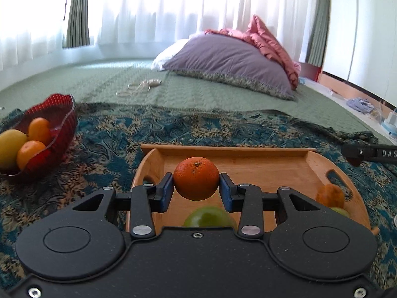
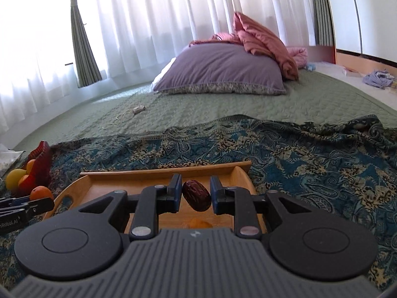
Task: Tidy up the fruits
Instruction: 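Carry the tangerine with the left gripper while the right gripper carries the date over the tray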
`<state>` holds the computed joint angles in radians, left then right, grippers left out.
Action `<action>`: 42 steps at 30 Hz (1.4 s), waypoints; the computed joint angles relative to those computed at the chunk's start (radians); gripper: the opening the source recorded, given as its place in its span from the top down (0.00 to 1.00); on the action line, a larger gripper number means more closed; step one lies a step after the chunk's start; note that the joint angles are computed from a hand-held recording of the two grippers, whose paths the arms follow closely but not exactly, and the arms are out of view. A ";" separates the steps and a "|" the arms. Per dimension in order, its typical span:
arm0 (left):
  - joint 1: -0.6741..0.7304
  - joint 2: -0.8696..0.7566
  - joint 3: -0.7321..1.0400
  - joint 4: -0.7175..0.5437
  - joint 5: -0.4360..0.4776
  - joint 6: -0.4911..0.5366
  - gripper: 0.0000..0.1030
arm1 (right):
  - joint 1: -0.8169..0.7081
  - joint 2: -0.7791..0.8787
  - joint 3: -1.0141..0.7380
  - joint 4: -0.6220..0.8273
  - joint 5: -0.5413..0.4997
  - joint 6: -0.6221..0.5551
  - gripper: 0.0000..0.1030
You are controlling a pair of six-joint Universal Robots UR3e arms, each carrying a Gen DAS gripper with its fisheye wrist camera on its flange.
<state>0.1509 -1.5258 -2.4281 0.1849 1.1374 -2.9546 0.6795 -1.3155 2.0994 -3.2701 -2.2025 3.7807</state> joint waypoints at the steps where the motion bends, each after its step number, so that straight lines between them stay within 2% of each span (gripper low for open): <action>1: -0.019 -0.038 0.038 -0.010 0.022 -0.010 0.64 | -0.026 0.005 -0.012 0.013 0.032 -0.009 0.73; 6: -0.082 -0.182 0.152 -0.010 0.102 -0.015 0.64 | -0.105 0.057 -0.061 0.050 0.138 0.005 0.73; 12: -0.127 -0.285 0.211 0.007 0.161 -0.013 0.64 | -0.145 0.121 -0.133 0.116 0.177 0.023 0.73; 42: -0.163 -0.421 0.338 -0.025 0.206 -0.024 0.64 | -0.192 0.190 -0.155 0.160 0.210 0.044 0.72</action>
